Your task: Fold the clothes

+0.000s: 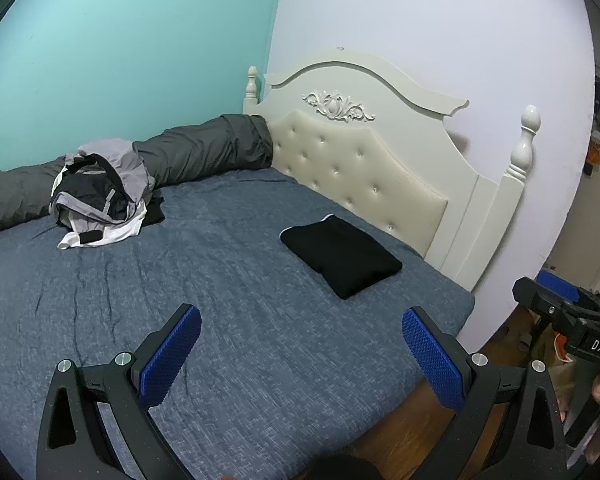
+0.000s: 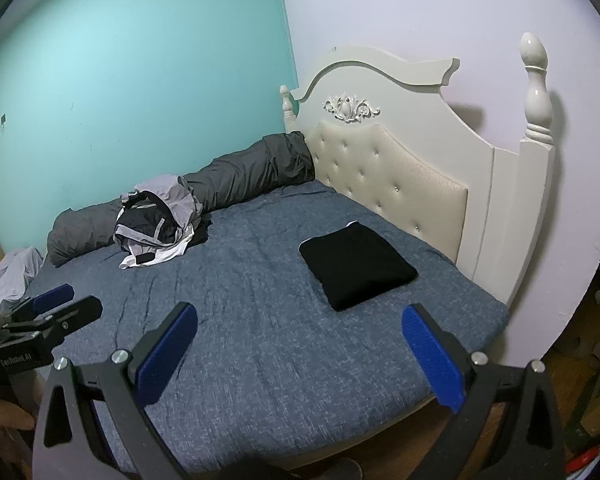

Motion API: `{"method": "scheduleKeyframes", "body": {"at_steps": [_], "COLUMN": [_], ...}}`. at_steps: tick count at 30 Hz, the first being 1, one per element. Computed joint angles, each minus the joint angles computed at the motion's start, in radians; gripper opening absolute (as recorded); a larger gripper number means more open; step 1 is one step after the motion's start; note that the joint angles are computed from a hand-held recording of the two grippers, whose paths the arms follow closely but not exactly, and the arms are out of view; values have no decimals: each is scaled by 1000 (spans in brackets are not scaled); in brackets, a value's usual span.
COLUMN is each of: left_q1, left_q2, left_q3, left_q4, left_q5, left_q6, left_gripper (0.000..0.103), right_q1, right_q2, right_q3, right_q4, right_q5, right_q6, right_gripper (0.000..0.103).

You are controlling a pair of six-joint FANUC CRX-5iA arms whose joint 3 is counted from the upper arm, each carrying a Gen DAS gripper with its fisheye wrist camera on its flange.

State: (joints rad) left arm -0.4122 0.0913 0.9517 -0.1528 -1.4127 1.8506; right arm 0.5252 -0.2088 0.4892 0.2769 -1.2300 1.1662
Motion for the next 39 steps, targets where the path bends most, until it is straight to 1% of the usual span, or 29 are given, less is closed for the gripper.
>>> {"method": "scheduleKeyframes", "body": {"at_steps": [19,22,39], "left_q1": [1,-2,-5], "left_q2": [-7,-2,-15], "left_q3": [-24,-16,-32], "left_q4": [10,1,-28], "left_q5": [3,-6,3], "left_q6": [-12,-7,-2], "left_gripper": [103,103,103], "right_q1": [1,2,1], "right_q2": [-9,-8,-11], "right_q3": [-39,-41,-55], "right_q4": [-7,-5,-8], "right_q5": [-2,-2,0], "right_q6": [8,8,7], "right_gripper": [103,103,103]}}
